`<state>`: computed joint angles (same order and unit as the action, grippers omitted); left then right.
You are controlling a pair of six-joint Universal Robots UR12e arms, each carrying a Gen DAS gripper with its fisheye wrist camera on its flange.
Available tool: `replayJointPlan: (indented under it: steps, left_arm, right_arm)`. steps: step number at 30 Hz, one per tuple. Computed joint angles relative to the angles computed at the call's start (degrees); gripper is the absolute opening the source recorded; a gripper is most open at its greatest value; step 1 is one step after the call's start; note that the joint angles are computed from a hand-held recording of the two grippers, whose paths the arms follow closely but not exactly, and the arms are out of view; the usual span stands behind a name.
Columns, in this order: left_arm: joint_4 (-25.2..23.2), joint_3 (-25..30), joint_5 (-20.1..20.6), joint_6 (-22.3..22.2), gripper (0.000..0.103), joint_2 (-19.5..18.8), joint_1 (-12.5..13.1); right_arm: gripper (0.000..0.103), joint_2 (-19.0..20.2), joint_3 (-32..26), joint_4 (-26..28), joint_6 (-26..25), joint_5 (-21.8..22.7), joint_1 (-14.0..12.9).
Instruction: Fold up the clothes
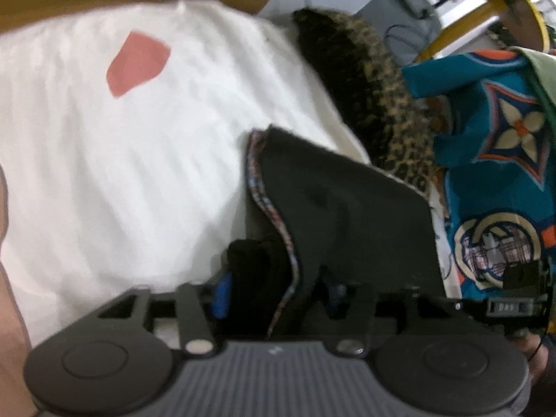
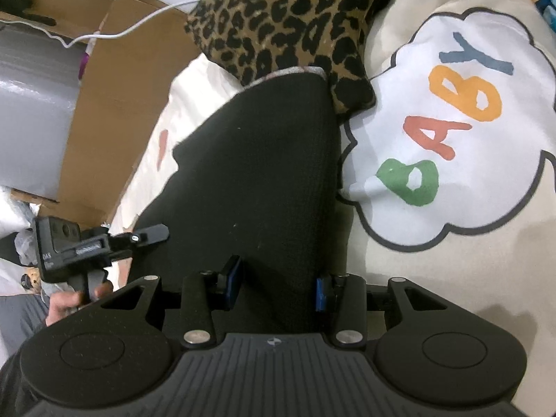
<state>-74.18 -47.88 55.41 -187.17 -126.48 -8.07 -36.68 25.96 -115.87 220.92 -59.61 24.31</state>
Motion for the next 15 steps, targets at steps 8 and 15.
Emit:
replayJointPlan:
  steps: [8, 15]
  left_arm:
    - [-8.5, 6.6, -11.3, 5.0, 0.089, -4.7, 1.6]
    - [-22.5, 16.1, -15.3, 14.7, 0.097, -9.5, 1.7]
  right_arm:
    - [0.042, 0.8, -0.2, -0.6, 2.7, 3.2, -0.6]
    - [0.042, 1.1, 1.2, -4.4, 7.5, 5.8, -1.1]
